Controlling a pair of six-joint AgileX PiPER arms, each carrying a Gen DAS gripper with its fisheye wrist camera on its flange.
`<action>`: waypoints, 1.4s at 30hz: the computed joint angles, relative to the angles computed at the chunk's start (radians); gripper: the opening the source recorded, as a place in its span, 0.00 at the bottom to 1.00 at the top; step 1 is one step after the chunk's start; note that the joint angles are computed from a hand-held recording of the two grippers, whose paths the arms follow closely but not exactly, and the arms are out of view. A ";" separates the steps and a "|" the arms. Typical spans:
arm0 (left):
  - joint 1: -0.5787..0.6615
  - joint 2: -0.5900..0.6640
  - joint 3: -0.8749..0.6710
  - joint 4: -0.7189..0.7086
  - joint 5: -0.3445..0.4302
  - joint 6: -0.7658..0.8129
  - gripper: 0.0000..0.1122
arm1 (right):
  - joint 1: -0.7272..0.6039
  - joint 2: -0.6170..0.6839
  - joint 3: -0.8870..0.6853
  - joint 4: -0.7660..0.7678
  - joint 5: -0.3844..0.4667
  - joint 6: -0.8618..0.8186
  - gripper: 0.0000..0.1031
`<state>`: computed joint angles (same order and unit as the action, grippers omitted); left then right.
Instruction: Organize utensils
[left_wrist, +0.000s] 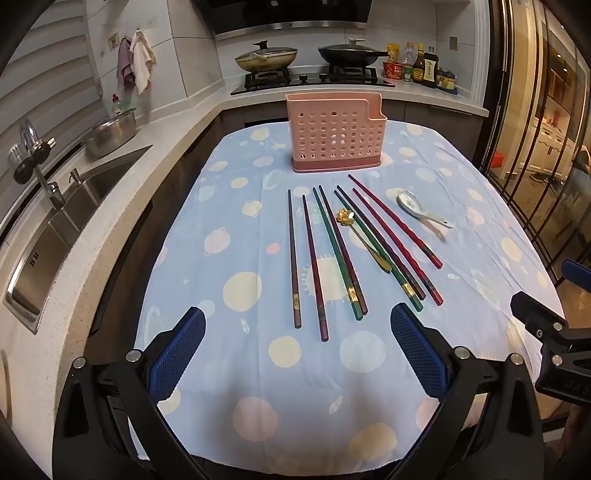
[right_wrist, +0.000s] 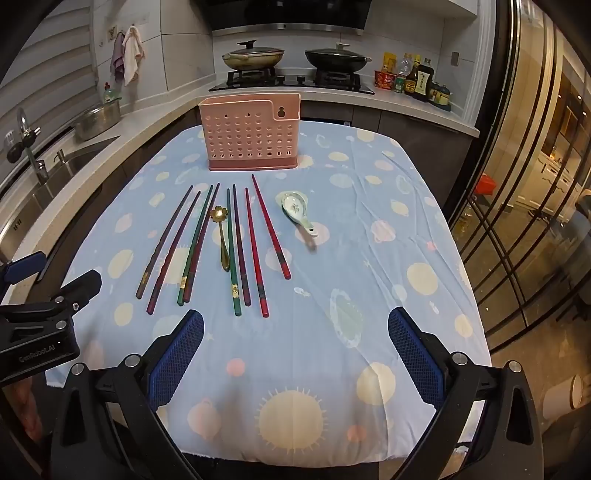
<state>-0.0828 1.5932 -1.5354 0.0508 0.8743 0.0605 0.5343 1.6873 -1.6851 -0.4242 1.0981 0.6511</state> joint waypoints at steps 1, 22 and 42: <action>-0.001 0.000 0.000 0.004 0.000 -0.003 0.85 | 0.000 -0.002 0.003 -0.001 -0.005 0.002 0.93; -0.020 -0.014 0.015 0.032 -0.005 -0.030 0.85 | 0.007 -0.011 0.002 -0.010 -0.001 0.005 0.93; 0.012 -0.027 0.037 0.011 -0.010 0.003 0.85 | 0.018 0.000 -0.020 -0.019 0.013 0.010 0.93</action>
